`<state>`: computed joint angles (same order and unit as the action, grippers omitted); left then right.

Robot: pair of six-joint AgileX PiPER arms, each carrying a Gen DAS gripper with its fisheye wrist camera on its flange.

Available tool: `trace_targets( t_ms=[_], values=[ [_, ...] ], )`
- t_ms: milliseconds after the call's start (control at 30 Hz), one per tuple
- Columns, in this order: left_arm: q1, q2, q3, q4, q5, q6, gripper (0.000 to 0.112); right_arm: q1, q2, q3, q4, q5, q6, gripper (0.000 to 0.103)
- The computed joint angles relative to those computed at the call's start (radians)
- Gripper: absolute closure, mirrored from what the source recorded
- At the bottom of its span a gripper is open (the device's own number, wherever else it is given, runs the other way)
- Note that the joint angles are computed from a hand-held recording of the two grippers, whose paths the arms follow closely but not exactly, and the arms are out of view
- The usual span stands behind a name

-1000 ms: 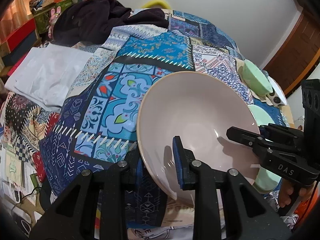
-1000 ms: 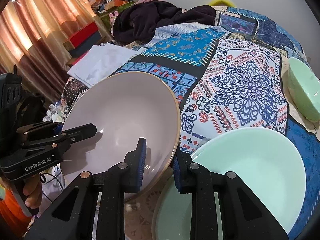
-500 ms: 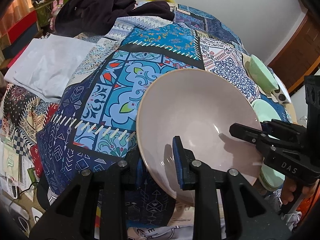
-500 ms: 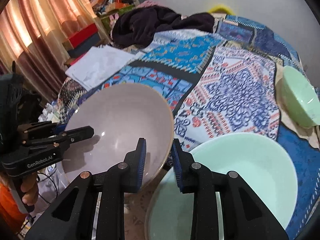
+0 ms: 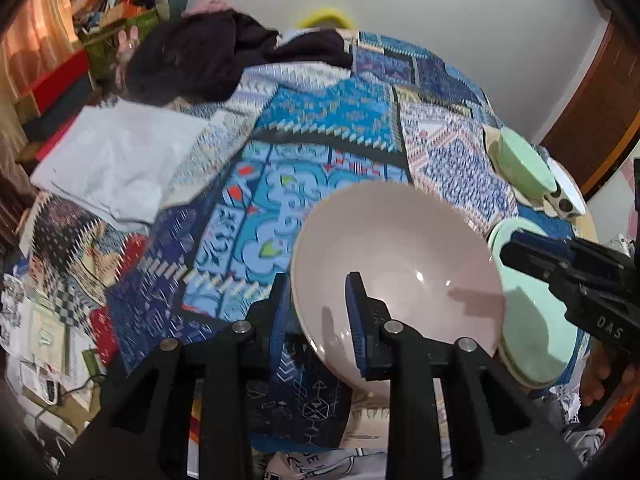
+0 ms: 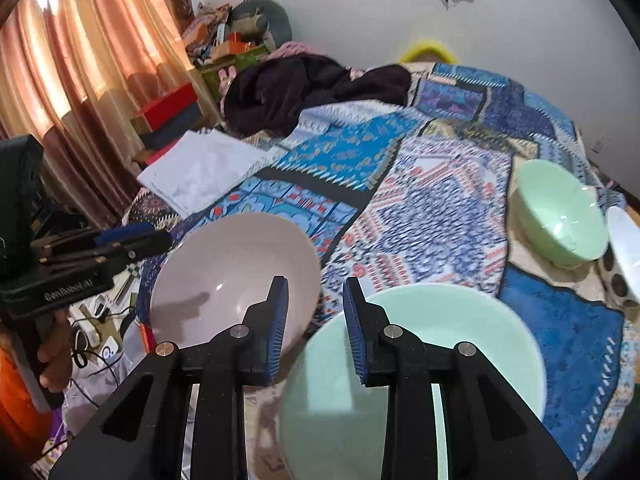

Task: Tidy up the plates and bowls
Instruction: 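Lower the pink bowl onto the plate stack and open both grippers, then move both grippers to the mint green bowl and close on its rim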

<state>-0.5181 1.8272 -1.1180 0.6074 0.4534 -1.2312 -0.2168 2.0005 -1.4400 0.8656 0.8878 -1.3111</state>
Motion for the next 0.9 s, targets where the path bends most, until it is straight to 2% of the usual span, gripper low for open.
trace_targets(
  t_ms=[233,367,467,633,800,900],
  values=[
    [-0.068,-0.036,-0.085,0.140,0.082,-0.089,0.063,-0.102,-0.013,-0.044,0.057,0.014,-0.025,0.072],
    [-0.112,-0.009,-0.178,0.175,0.127,-0.073,0.055,-0.156,0.001,-0.088,0.076,0.005,-0.022,0.066],
    [-0.131,0.034,-0.274,0.155,0.152,-0.023,0.046,-0.200,0.033,-0.144,0.083,0.004,0.007,0.063],
    [-0.133,0.155,-0.508,0.042,0.208,0.124,0.030,-0.254,0.093,-0.246,0.061,0.001,0.064,0.062],
    [-0.130,0.319,-0.802,-0.088,0.292,0.289,0.026,-0.289,0.187,-0.403,0.016,0.031,0.159,0.058],
    [-0.135,0.451,-1.039,-0.155,0.391,0.405,0.026,-0.289,0.237,-0.475,-0.012,0.025,0.205,0.057]
  ],
)
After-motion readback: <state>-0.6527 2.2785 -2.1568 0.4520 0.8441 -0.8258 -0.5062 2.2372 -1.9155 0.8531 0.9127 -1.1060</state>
